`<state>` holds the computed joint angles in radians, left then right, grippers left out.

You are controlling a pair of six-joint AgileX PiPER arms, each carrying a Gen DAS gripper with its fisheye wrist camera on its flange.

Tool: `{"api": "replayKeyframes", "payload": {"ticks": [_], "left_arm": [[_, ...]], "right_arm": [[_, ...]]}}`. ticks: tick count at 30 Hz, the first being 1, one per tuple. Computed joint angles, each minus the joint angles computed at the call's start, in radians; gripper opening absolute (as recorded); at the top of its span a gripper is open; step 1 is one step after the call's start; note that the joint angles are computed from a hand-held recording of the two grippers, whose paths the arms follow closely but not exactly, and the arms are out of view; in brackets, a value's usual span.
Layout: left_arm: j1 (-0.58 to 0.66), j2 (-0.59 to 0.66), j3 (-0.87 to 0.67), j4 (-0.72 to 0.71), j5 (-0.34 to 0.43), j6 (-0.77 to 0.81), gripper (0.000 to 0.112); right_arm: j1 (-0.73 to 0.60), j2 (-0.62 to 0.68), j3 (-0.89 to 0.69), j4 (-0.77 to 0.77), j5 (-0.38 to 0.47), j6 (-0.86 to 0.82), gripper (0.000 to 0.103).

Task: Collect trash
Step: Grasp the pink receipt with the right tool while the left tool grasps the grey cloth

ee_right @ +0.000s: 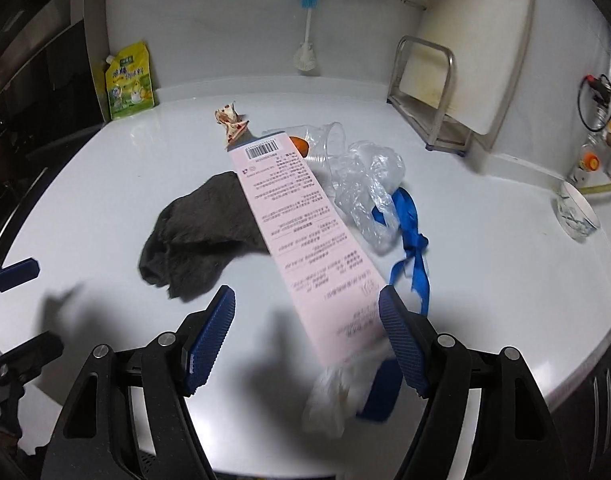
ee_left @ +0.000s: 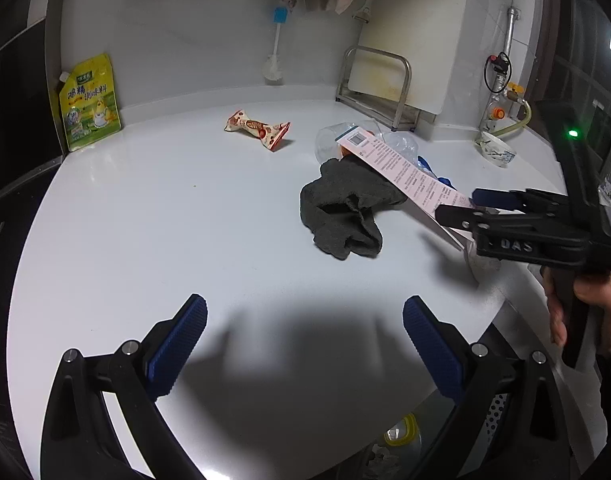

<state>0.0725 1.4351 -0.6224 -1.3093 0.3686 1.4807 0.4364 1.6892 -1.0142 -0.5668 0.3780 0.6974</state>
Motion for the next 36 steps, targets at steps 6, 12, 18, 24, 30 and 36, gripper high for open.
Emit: {"api": "replayKeyframes", "payload": {"ticks": [6, 12, 18, 24, 30, 36], "left_arm": [[-0.01, 0.037, -0.02, -0.021, -0.008, 0.015, 0.097], [-0.028, 0.064, -0.044, -0.017, -0.011, -0.003, 0.097], [-0.046, 0.061, -0.049, -0.018, -0.016, -0.009, 0.097], [-0.058, 0.07, -0.061, 0.016, -0.016, -0.057, 0.097], [-0.07, 0.072, -0.081, 0.055, -0.02, -0.105, 0.097], [-0.082, 0.068, -0.09, 0.071, -0.031, -0.133, 0.097]], "right_arm": [[-0.034, 0.091, -0.092, 0.08, 0.012, -0.141, 0.071], [-0.05, 0.144, -0.155, 0.095, 0.037, -0.181, 0.071], [-0.047, 0.147, -0.143, -0.006, 0.026, -0.088, 0.068], [-0.038, 0.114, -0.103, -0.038, 0.002, -0.065, 0.055], [-0.052, 0.078, -0.084, 0.039, -0.011, -0.129, 0.016], [-0.052, 0.045, -0.021, -0.05, -0.06, -0.023, 0.013]]}}
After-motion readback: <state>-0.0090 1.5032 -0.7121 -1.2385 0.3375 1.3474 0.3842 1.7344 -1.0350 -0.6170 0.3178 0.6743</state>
